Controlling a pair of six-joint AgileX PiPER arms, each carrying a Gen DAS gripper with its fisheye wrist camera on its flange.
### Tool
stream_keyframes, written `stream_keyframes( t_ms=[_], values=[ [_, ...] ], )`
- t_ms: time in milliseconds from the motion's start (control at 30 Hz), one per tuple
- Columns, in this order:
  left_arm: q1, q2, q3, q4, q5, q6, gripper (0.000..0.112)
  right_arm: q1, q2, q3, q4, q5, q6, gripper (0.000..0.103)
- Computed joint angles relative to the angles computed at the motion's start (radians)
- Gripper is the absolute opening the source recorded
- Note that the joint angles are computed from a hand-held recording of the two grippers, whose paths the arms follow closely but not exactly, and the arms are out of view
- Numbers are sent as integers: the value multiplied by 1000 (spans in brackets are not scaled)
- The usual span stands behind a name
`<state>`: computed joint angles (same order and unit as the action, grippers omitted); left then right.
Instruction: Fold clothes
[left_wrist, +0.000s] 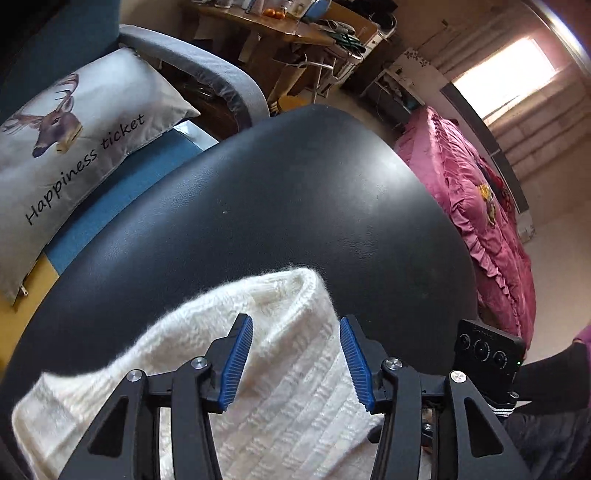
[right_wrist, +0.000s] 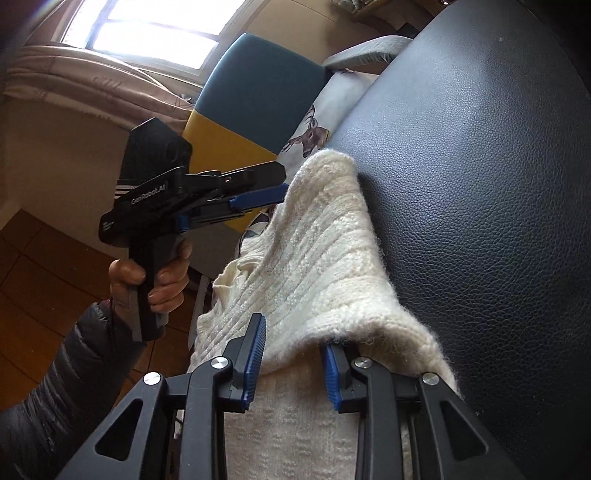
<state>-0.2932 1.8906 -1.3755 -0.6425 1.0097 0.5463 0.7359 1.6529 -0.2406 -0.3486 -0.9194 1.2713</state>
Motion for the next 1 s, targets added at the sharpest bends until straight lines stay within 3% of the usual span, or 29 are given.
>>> stream_keyframes(
  t_ms=[133,200,233,300,400,467,567,733,900,1000],
  values=[
    [16,78,-62,-20,50,26,58,8,4,0,17,-3,-3,29],
    [26,106,-78,-63,95,72,53,14,0,-4,23,11,-8,29],
    [22,112,-80,-75,104,100,34,18,1,-5,29,14,-10,29],
    [-5,100,-68,-56,80,137,7,22,-2,-1,39,14,-17,29],
    [9,27,29,-173,-19,279,6,57,-5,6,107,22,-52,24],
    [24,9,87,-229,-110,331,6,95,-33,-17,157,123,-83,18],
    [-13,37,143,-153,-252,289,6,129,-59,-63,191,266,-115,13],
    [-9,-21,194,-136,-278,264,8,125,-67,-74,176,295,-109,12],
    [66,-171,290,-169,-308,179,12,75,-81,-22,126,204,-55,15],
    [172,-322,443,-301,-286,251,16,86,-194,-15,85,345,-60,18]
  ],
)
